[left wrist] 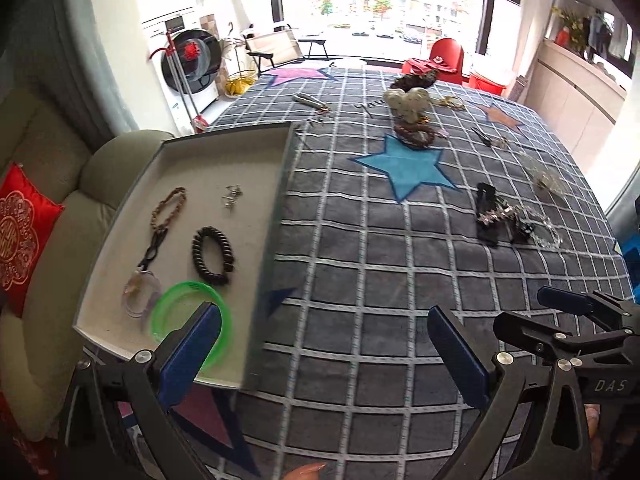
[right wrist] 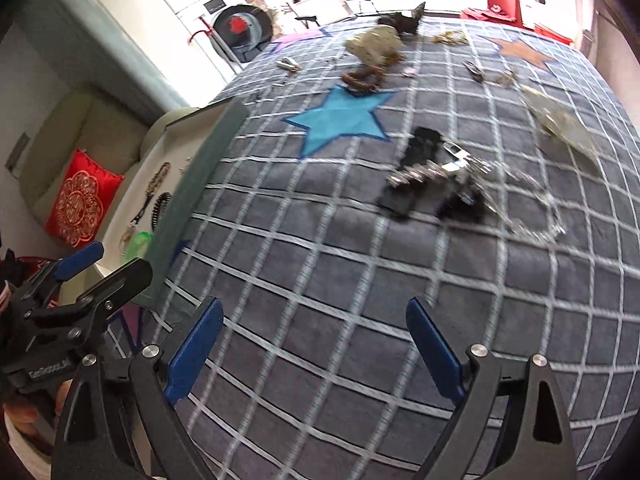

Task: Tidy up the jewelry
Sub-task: 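Move both tools back over the remaining jewelry on the table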

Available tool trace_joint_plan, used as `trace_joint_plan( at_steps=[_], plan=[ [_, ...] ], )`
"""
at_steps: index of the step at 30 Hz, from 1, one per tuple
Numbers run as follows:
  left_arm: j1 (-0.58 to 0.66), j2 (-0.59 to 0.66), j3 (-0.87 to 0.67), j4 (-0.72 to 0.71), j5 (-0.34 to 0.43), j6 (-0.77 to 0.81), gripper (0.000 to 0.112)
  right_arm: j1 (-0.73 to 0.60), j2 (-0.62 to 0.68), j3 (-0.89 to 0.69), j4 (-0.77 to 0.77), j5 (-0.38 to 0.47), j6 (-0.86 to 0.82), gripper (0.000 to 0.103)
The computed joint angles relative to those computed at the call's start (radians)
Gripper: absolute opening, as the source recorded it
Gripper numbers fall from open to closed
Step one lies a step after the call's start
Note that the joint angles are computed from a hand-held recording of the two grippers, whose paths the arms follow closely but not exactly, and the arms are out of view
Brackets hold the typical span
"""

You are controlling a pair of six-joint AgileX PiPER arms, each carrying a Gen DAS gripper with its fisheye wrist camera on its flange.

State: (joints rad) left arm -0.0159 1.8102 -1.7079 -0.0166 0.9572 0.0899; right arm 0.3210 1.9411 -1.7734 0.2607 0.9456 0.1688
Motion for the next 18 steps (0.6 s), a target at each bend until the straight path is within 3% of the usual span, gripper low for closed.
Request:
trace_joint_plan(
  at_steps=[12,14,18],
  plan=[
    [-0.105,0.035,0.003,0.039,-0.001,-0.067,0.103,-0.125,-0.118,0.231,0.083,-0.104,-0.08,0.094],
    [-0.123,0.045,-0.002,0.06,-0.002,-0.087,0.103,-0.14,-0.125,0.243,0.085,-0.114,-0.086,0.102],
    [-0.147,0.064,-0.013,0.091,-0.003,-0.118,0.103,-0.17,-0.15,0.288,0.108,-0.155,-0.113,0.103]
  ],
)
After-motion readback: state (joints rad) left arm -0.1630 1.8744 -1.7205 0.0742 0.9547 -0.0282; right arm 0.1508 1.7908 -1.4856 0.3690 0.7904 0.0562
